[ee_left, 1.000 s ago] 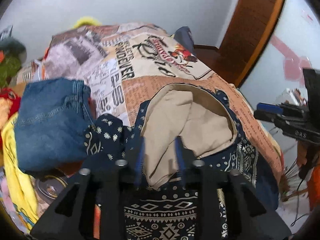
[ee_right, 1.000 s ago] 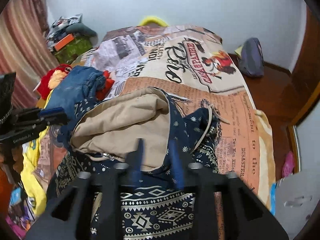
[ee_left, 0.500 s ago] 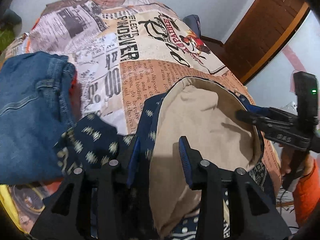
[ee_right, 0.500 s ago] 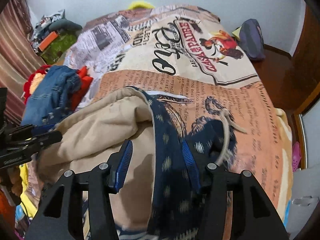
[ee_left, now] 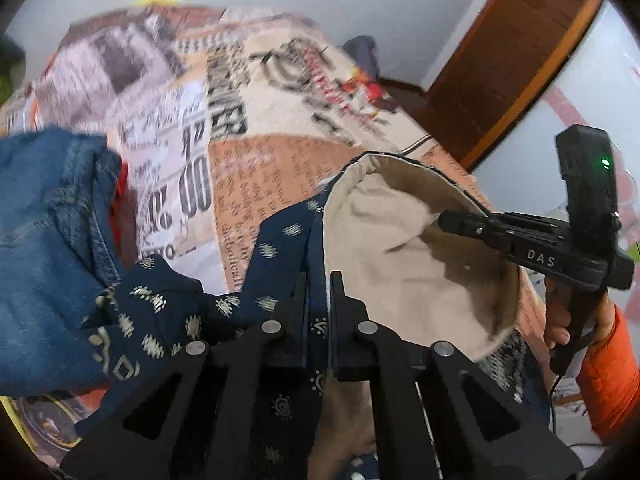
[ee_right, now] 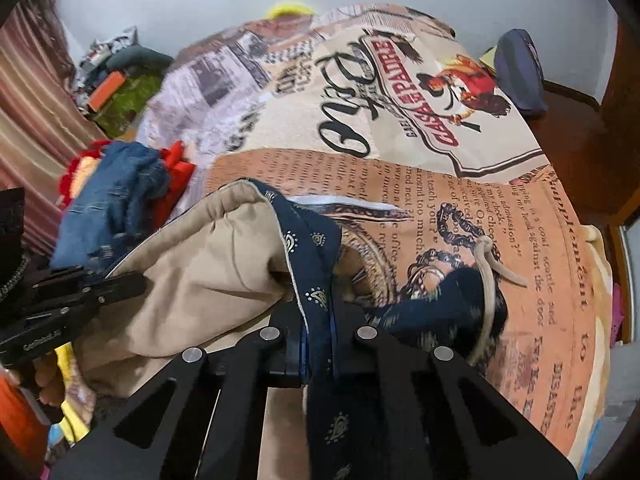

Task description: Fold large clothes

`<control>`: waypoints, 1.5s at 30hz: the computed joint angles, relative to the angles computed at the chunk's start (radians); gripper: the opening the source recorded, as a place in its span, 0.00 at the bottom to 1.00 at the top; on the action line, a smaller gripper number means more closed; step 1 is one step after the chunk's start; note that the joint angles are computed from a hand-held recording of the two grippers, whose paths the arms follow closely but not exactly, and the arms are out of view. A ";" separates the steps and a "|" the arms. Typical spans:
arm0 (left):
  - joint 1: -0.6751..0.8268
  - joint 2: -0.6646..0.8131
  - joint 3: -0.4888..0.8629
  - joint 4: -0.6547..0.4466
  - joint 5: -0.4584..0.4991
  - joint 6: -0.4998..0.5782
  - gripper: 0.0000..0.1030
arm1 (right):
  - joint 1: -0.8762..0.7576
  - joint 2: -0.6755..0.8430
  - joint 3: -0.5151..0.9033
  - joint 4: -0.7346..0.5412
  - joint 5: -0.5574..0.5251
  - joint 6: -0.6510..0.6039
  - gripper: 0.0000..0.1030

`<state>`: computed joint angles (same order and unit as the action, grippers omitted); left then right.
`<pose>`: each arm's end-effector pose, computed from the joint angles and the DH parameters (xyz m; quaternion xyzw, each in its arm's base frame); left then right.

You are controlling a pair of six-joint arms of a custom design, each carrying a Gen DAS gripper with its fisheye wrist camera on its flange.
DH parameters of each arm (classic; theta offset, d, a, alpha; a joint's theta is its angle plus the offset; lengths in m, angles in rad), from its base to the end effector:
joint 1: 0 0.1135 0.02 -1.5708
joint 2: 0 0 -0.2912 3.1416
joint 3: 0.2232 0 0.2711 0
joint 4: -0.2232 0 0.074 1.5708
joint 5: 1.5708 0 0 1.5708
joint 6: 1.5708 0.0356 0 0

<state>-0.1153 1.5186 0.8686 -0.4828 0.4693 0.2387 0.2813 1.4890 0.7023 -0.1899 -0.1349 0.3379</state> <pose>0.2926 -0.0501 0.1963 0.2169 0.9256 -0.2135 0.2249 0.2740 0.0842 0.1684 0.0073 0.9542 0.1504 0.2586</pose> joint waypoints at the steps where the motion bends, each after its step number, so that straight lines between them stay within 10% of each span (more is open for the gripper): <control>1: 0.006 -0.057 -0.014 -0.027 0.019 0.016 0.06 | 0.002 -0.043 -0.012 -0.017 -0.007 0.002 0.07; 13: 0.078 -0.454 -0.159 -0.334 0.098 0.157 0.06 | 0.235 -0.538 -0.154 -0.280 0.113 0.119 0.06; 32: 0.295 -0.783 -0.382 -0.607 0.002 0.435 0.16 | 0.617 -0.757 -0.325 -0.448 0.292 0.526 0.07; 40: 0.660 -0.767 -0.219 -0.887 0.171 0.792 0.30 | 0.707 -0.881 -0.215 -0.615 0.406 0.571 0.07; 45: 0.541 -0.772 -0.154 -0.764 0.179 0.582 0.38 | 0.665 -0.854 -0.139 -0.595 0.447 0.504 0.08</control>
